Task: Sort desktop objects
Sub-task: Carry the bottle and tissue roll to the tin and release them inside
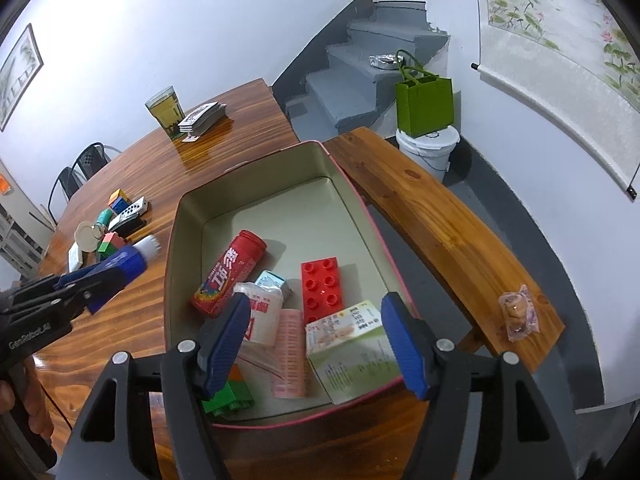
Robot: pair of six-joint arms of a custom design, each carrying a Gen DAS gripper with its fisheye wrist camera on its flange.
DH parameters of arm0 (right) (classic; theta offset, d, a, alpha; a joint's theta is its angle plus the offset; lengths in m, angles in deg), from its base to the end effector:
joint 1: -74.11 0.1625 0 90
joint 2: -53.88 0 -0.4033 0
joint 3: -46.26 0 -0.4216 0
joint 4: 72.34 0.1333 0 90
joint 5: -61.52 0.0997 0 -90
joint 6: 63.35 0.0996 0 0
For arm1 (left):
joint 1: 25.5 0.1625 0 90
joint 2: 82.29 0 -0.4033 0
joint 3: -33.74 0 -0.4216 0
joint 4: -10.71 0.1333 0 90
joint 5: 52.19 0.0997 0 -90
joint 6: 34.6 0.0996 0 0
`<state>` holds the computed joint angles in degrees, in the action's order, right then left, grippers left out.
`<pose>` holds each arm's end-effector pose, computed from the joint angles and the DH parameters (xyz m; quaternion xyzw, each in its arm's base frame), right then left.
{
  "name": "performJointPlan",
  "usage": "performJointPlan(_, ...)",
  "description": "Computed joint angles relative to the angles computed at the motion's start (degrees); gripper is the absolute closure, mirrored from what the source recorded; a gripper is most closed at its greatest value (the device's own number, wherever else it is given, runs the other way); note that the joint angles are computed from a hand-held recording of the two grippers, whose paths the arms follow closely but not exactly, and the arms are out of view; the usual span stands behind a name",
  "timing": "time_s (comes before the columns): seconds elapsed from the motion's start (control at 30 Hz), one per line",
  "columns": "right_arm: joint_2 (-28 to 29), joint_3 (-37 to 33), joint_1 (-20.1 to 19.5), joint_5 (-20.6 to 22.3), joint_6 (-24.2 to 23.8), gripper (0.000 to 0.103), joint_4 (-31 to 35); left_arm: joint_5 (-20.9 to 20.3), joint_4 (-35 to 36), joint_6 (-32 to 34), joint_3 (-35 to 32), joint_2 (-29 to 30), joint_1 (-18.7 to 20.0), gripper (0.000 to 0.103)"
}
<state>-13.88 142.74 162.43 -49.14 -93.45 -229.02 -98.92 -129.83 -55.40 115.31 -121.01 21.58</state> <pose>0.0788 -0.6609 0.3211 0.1718 -0.9162 0.2613 0.2507 -0.3510 -0.6735 0.0695 0.1537 0.9150 -0.2471 0.2795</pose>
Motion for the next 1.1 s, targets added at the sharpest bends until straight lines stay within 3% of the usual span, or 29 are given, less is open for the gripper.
performJointPlan(0.33,-1.0,1.1,-0.4,-0.4,0.2,0.03,-1.1,-3.7,0.3,2.7,-5.9,4.9,0.1,0.071)
performJointPlan(0.5,-1.1,1.4,-0.5,-0.3,0.1,0.03,-1.4,-8.9,-1.0,1.0,-5.7,4.5,1.0,0.067)
performJointPlan(0.57,-1.2,1.6,-0.5,-0.2,0.2,0.029,-1.5,-8.5,-1.1,0.5,-5.3,4.2,0.9,0.063)
performJointPlan(1.0,0.1,1.4,1.1,1.2,-0.5,0.025,-1.1,-4.4,0.5,-4.7,-0.5,-0.3,1.2,0.063)
performJointPlan(1.1,0.7,1.5,1.8,1.6,-0.7,0.025,-1.3,-2.9,0.3,-6.8,1.7,-2.2,1.4,0.05)
